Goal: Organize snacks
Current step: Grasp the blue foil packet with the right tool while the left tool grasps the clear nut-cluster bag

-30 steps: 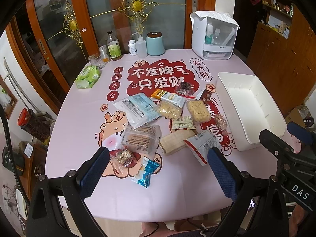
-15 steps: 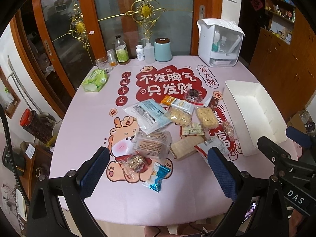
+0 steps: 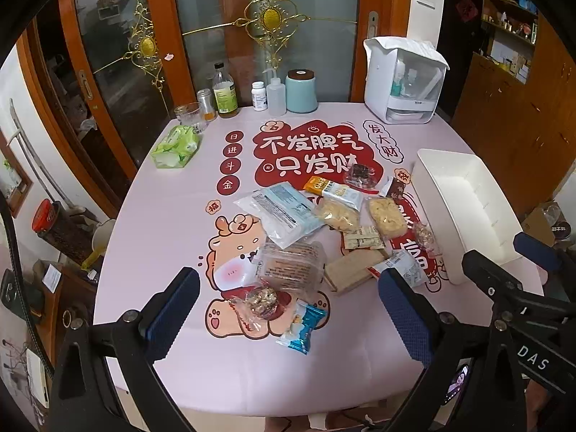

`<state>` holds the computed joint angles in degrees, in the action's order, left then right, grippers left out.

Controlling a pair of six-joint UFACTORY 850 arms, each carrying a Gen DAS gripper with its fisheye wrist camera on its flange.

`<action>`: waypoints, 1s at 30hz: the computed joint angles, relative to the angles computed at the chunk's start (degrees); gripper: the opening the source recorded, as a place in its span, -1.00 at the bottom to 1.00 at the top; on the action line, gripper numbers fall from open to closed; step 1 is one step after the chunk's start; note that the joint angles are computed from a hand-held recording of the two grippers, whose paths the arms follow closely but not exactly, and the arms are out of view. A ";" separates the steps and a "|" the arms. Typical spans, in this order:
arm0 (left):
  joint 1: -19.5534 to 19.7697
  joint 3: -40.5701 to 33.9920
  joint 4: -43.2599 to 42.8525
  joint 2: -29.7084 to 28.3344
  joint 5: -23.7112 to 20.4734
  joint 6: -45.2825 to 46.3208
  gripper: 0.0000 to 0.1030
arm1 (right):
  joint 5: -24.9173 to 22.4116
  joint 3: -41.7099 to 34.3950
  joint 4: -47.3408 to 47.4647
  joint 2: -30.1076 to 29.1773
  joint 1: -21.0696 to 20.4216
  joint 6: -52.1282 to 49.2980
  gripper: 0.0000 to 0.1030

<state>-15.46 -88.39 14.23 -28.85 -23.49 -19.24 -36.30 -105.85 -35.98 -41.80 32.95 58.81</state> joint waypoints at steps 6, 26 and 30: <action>1.29 -0.93 -2.57 -0.98 -0.47 4.33 0.92 | -1.42 -3.90 3.05 -3.04 0.22 -1.29 0.57; 8.69 -11.36 -2.87 -15.01 -5.91 16.89 0.93 | -5.45 -19.90 35.00 -20.51 -1.37 -22.77 0.57; 9.88 -14.02 -6.25 -19.16 -7.83 24.35 0.93 | -8.17 -25.85 40.73 -25.68 -1.40 -26.68 0.56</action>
